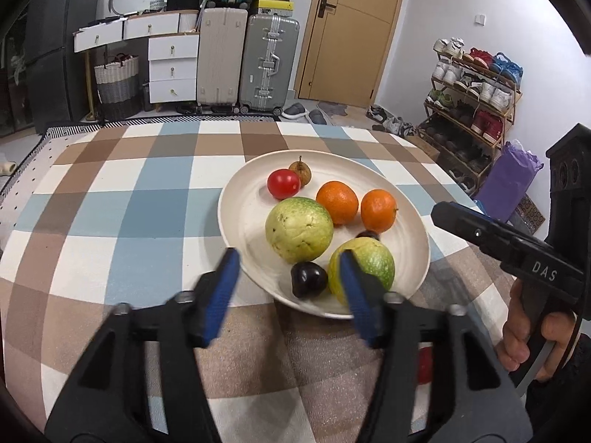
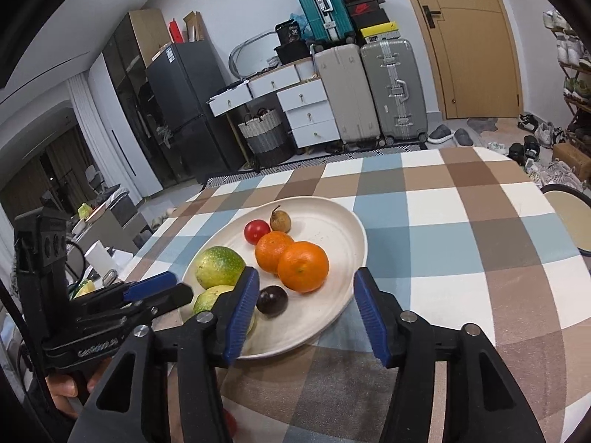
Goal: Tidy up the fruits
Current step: 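Release the plum onto the plate while the right gripper releases the orange there, then withdraw both grippers from the plate toward the tomato and small brown fruit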
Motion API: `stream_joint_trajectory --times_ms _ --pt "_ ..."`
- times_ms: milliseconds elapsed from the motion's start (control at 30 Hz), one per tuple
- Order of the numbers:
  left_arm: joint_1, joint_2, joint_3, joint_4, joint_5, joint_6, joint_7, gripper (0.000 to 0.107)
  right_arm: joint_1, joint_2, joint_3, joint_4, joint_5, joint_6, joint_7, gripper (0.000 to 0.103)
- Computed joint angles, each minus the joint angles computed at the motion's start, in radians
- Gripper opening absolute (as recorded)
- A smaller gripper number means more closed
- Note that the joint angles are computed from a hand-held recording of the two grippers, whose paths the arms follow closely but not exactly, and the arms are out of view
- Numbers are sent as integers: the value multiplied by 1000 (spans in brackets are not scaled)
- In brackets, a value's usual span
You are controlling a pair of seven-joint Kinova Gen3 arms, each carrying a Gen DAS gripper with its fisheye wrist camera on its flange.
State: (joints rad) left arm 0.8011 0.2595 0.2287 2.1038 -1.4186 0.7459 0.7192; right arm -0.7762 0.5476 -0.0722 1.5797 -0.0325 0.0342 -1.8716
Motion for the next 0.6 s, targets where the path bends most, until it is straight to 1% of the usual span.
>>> stream_joint_trajectory --times_ms 33,67,100,133,200,233,300,333,367,500,600 --pt "9 -3 1 7 -12 12 18 72 -4 -3 5 9 -4 -15 0 72" --pt "20 -7 5 14 -23 29 39 76 8 -7 -9 19 -1 -31 3 76" --pt "24 -8 9 18 -31 39 54 84 9 -11 -9 26 -4 -36 4 82" --pt "30 -12 14 27 -39 51 72 85 10 -12 -10 27 -6 -33 5 86" --pt "33 -21 27 38 -32 65 83 87 30 -15 -34 30 -7 -24 11 89" --pt "34 -25 33 40 -18 70 84 92 40 -15 -45 30 -7 -18 13 92" --pt "46 -37 45 49 10 97 98 102 79 -12 -93 24 -4 9 23 97" --pt "54 -41 50 55 11 110 112 102 91 -12 -108 25 -4 17 27 100" --pt "64 -44 57 61 15 123 126 102 90 -17 -105 31 -5 19 27 101" --pt "101 -38 83 49 60 178 118 102 21 -42 -25 75 -15 -27 10 103" --pt "145 -22 95 30 89 233 97 102 -4 -51 -1 86 -15 -21 11 103"
